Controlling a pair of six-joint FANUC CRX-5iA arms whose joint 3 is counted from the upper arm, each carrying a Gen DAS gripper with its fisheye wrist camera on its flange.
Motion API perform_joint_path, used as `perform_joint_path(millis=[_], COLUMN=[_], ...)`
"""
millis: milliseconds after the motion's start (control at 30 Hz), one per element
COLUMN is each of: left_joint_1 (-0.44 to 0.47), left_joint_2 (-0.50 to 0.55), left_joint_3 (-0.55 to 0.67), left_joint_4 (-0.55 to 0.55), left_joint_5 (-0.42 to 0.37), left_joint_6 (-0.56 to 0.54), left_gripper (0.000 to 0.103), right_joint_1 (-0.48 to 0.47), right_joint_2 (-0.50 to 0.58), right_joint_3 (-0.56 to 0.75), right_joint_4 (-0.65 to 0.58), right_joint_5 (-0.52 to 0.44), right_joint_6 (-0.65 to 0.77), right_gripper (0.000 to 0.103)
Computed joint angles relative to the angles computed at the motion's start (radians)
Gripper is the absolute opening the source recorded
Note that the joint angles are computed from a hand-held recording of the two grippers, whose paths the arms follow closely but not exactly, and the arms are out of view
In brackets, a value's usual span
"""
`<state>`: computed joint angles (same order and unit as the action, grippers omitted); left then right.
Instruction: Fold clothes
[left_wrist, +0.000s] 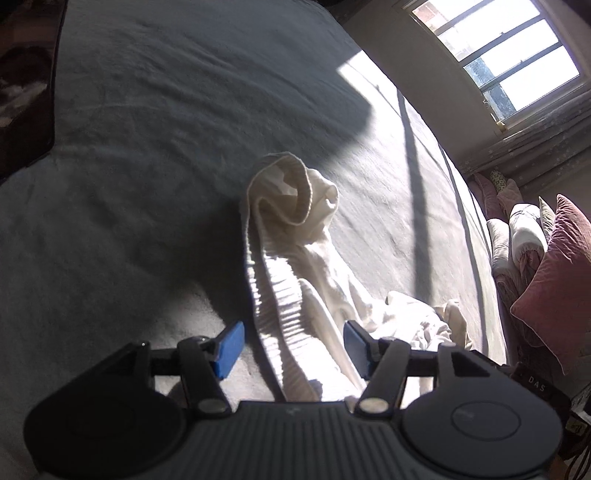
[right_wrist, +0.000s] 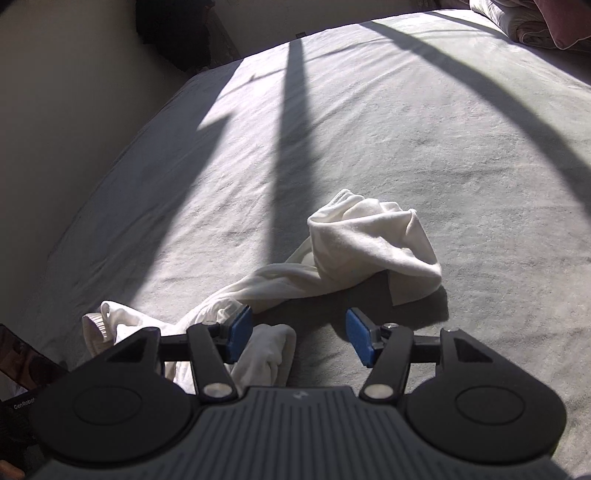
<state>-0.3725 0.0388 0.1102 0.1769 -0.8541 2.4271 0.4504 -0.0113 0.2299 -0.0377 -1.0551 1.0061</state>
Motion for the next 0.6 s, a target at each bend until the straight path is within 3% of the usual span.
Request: perform_joint_path(millis=[233, 367, 500, 567, 600], left_joint_1=[-0.002, -0.02, -0.035, -0.041, -0.045], left_joint_2=[-0.042, -0.046, -0.024, -0.012, -0.008], left_joint_3=[-0.165, -0.24, -0.222, -0.177, -0.149], left_joint_4=[0.238, 0.35, 0.305, 0.233, 0.181], left_joint_5=[0.133, 0.215, 0.228, 0.195, 0.168], left_joint_6=[-0.072, -0.049, 0.064, 0.128, 0.17], left_gripper=[0.059, 0.038, 0.021, 0.008, 0.005], right_joint_1=[0.013, 0.013, 0.011, 0.012, 0.011], right_joint_2=[-0.029, -0.038, -0.033, -0.034, -0.035], right_joint_3=[-0.049, -0.066, -0.079, -0.087, -0.089], right_joint_4=[-0.031, -0.048, -0.066, -0.078, -0.086], right_joint_5=[0.01, 0.027, 0.049, 0.066, 0.074], right_joint_6=[-0.042, -0.078, -0.136, -0.148, -0.138], right_gripper=[0.06, 0.06, 0.06, 0.054, 0.033])
